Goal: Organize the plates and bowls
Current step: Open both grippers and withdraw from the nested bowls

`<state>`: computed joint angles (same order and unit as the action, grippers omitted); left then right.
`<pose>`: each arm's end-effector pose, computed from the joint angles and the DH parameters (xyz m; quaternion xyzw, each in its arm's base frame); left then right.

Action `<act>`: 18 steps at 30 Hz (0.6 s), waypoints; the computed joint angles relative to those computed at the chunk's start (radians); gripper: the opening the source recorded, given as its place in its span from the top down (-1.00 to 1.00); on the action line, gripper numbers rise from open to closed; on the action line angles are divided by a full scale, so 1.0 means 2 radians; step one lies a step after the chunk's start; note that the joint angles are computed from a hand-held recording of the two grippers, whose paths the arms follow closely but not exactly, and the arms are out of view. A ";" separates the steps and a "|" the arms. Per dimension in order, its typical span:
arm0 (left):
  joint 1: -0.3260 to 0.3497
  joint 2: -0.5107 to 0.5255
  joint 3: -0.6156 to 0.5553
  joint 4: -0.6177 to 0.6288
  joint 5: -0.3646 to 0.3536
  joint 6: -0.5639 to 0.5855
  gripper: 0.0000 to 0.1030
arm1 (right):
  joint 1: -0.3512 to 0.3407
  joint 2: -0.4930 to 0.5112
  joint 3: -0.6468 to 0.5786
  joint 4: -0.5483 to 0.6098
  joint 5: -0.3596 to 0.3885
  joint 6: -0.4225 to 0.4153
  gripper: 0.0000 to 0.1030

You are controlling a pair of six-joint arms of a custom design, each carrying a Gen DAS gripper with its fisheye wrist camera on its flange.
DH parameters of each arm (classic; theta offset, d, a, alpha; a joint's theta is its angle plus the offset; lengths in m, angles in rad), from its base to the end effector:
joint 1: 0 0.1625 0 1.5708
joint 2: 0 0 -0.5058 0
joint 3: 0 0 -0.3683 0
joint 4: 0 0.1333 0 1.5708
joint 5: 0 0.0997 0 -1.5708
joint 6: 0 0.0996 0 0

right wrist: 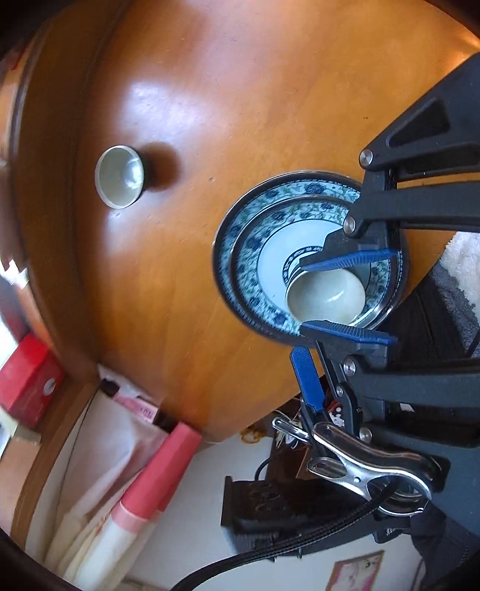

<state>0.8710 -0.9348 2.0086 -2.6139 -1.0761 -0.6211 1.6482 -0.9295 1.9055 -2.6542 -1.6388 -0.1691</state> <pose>-0.2309 -0.5546 0.1550 0.0419 0.9686 -0.1384 0.2025 0.1740 -0.6071 0.1746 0.1209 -0.9906 0.0520 0.0364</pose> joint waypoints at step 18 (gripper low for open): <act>-0.026 0.001 0.013 -0.033 0.033 0.027 -0.07 | -0.003 -0.030 0.054 -0.101 -0.051 0.057 0.29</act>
<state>0.8194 -0.9328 2.0353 -2.6800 -1.0106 -0.5679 1.6413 -0.9899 2.0144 -2.8556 -1.7406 -0.0548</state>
